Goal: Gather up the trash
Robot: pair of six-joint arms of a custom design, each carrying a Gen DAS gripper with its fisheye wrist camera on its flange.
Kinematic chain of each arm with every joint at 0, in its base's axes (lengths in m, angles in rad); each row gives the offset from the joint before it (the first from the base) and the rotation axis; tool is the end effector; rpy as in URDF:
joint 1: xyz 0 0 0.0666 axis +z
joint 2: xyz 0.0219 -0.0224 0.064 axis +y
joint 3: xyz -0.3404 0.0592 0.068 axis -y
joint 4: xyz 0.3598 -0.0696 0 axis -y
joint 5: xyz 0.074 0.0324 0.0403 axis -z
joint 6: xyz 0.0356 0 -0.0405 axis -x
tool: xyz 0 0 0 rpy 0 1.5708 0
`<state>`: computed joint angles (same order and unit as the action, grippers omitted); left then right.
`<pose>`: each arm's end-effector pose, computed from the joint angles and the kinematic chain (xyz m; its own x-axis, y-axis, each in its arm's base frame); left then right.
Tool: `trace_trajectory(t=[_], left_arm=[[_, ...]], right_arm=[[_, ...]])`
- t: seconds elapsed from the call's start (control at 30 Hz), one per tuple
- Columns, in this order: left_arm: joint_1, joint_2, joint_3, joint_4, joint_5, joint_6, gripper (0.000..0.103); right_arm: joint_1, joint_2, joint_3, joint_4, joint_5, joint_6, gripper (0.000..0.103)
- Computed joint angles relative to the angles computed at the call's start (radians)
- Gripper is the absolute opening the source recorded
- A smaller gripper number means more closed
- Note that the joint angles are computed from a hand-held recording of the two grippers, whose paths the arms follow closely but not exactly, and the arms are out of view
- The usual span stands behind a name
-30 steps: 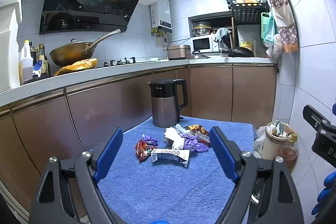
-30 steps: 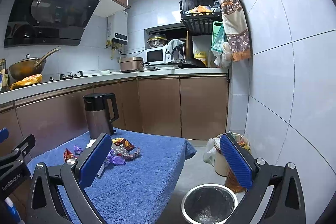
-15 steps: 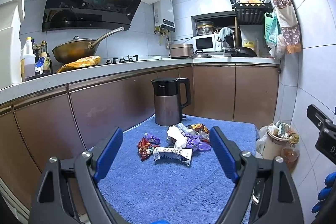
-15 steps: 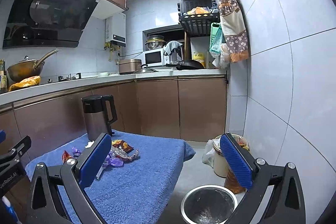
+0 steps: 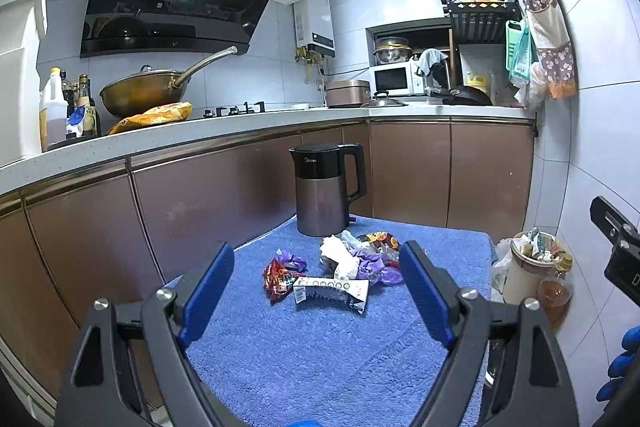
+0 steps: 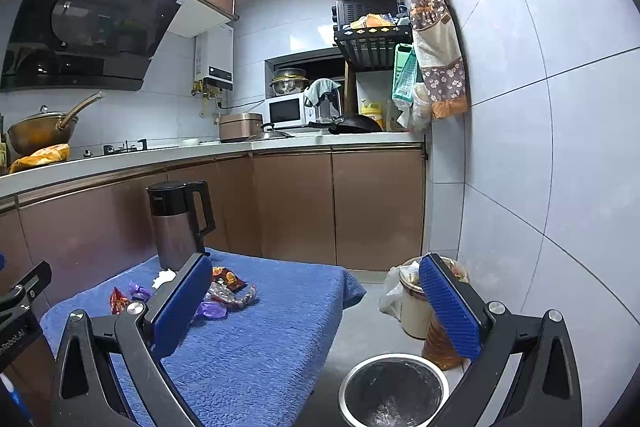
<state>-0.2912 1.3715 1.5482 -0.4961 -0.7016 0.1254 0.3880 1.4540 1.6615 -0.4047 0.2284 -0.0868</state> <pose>0.4580 -0.1137 0.5090 -0.2524 -0.0241 -0.9673 -0.4024 0.9117 0.0823 0.4738 0.1845 0.5292 -0.1948 0.0116 -0.9808 -0.1466 0.9883 0.0408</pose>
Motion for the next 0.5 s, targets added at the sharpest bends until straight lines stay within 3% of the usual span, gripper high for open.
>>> trace_trajectory(t=[0.5], left_arm=[[0.018,-0.002,-0.008,-0.008,0.027,0.034,0.084]], right_arm=[[0.002,0.024,0.010,-0.004,0.015,-0.002,0.103]])
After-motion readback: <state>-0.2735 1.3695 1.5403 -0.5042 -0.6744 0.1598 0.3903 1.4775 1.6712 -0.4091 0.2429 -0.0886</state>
